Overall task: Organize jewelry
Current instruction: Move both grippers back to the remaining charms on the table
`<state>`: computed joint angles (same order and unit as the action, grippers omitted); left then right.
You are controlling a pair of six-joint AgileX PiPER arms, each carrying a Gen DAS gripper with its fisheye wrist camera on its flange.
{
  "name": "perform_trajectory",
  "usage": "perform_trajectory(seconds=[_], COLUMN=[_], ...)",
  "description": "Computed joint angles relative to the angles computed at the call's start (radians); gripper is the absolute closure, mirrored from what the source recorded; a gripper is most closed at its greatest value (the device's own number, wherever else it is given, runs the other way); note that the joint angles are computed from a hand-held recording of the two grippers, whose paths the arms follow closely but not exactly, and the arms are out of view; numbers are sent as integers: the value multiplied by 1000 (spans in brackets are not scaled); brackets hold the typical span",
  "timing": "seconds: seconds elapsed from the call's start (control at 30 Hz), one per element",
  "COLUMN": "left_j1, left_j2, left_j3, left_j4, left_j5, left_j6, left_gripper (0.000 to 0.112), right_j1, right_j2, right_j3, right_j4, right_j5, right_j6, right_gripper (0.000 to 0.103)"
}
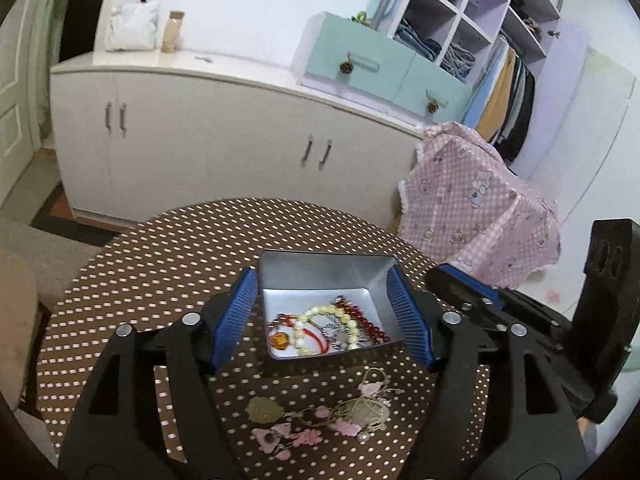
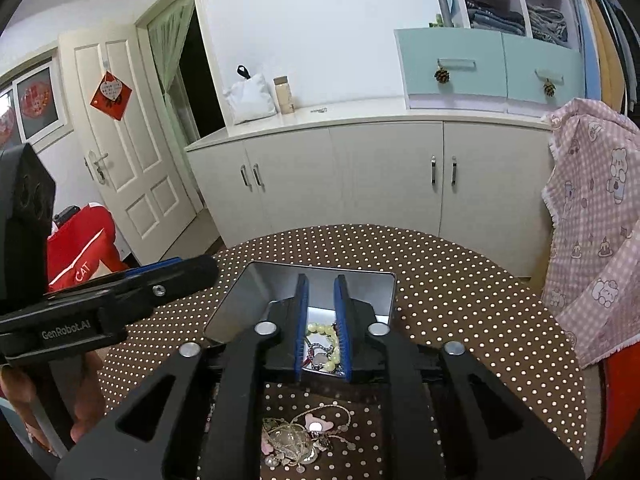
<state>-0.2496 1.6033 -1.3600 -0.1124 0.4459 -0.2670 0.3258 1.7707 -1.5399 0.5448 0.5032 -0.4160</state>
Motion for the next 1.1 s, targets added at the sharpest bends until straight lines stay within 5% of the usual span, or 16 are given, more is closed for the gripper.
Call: perform_trajectory(seconds=[0.5, 1.1], left_j1=[-37, -126], left_j2=[-226, -211], left_j3=[234, 419], left_j4=[392, 458], left_j5=[-27, -21], left_j6=[-352, -403], left_gripper=[38, 38], right_j1=[-26, 3], right_j2=[-221, -229], right_j3=[269, 440], right_j4=[145, 61], right_j5=[-61, -88], right_j6=[-166, -123], right_gripper=[70, 60])
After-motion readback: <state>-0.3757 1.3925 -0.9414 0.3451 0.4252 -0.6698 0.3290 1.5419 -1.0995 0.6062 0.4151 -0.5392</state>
